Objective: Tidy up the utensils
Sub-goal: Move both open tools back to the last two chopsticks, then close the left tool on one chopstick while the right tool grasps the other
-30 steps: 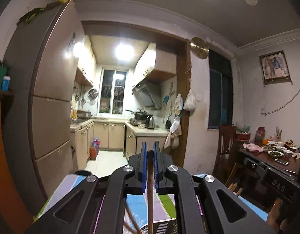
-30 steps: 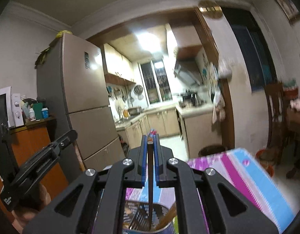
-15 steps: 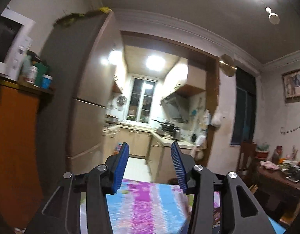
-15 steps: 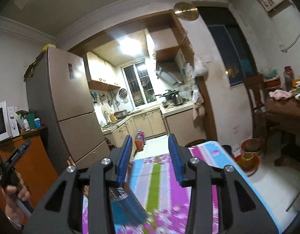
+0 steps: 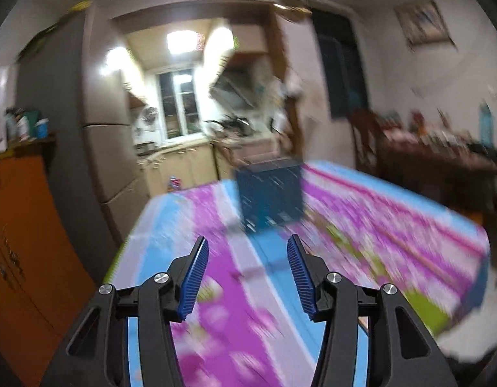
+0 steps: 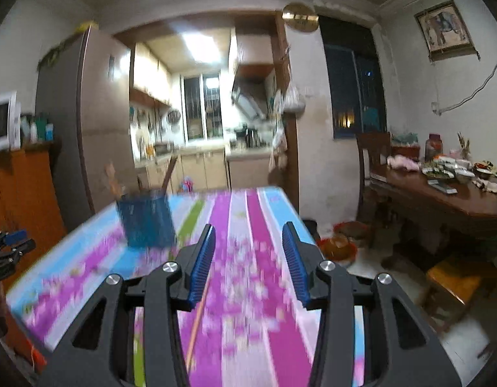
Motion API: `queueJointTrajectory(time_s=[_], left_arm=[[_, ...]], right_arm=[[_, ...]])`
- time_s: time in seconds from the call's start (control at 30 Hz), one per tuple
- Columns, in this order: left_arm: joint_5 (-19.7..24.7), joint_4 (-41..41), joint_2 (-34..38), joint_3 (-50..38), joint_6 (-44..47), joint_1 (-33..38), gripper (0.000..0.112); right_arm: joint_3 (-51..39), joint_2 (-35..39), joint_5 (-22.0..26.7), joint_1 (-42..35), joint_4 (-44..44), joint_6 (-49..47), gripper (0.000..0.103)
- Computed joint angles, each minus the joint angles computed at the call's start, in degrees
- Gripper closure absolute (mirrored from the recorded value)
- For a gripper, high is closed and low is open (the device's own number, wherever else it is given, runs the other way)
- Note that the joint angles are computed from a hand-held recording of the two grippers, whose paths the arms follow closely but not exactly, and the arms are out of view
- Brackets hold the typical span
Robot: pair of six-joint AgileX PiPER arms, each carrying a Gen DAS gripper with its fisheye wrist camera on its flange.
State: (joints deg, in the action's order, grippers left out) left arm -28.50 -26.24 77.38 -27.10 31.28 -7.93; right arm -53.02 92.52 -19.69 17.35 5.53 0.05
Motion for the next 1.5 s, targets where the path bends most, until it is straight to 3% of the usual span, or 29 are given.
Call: queueJointTrajectory(time_s=[0.07, 0.17, 0.27, 0.33, 0.5, 0.6, 0.73, 0.8, 0.87, 0.97, 1.13, 1.3, 1.4, 1.5], left_arm=[[-3.11, -6.97, 0.61, 2.86, 4.58, -6.51, 0.06], [-5.25, -11.39, 1.6, 5.95, 4.67, -13.61, 0.06], [-11.2, -21.5, 6.2, 6.52, 10.55, -22.66, 0.06], [-12.86, -26.3, 9.18, 5.33, 14.49, -25.48, 0.06], [-5.99, -23.77, 13.82, 2.14, 9.41, -23.65, 0.061], [-6.07, -24.19, 17.95, 0.26, 6.89, -24.51, 0.061], [-11.33, -25.94, 22.21, -0.97, 4.21, -26.48, 0.062], [-12.79, -26.32, 22.76, -0.92, 3.53, -27.14, 0.064], [-13.9, -27.0, 23.16, -1.02, 3.7, -27.61, 0.068], [-14.9, -26.1, 23.74, -0.87, 2.51, -27.66, 0.078], [-16.2, -24.99, 24.1, -0.21, -0.07, -27.56, 0.093], [-17.89, -23.18, 24.67, 0.69, -2.99, -27.19, 0.094], [-19.76, -22.23, 25.51, 1.25, -4.65, -27.55, 0.094], [-20.01, -20.92, 25.64, 1.55, -5.82, -27.24, 0.102]], right_arm=[[3.98, -0.86, -0.67, 2.3, 5.38, -5.08, 0.062], [8.89, -0.82, -2.56, 5.28, 8.26, -6.31, 0.061], [13.2, 0.49, -7.03, 10.11, 18.16, -13.67, 0.056], [14.14, 1.77, -7.63, 12.0, 20.32, -14.02, 0.055], [13.97, 6.08, -11.07, 16.63, 29.67, -22.21, 0.053], [12.41, 9.03, -12.54, 18.28, 32.99, -26.11, 0.053], [11.0, 12.52, -13.63, 19.25, 32.64, -26.22, 0.054], [10.71, 13.3, -13.99, 19.37, 31.23, -25.4, 0.06], [9.46, 14.63, -13.41, 19.18, 31.31, -25.41, 0.076], [8.38, 15.57, -11.45, 18.06, 31.31, -24.74, 0.084], [9.55, 15.47, -11.7, 17.37, 26.68, -18.9, 0.091], [11.01, 16.5, -16.93, 20.15, 30.66, -21.51, 0.092], [12.1, 16.7, -18.52, 19.77, 27.04, -17.54, 0.098], [12.12, 16.7, -18.63, 19.51, 25.67, -15.65, 0.099]])
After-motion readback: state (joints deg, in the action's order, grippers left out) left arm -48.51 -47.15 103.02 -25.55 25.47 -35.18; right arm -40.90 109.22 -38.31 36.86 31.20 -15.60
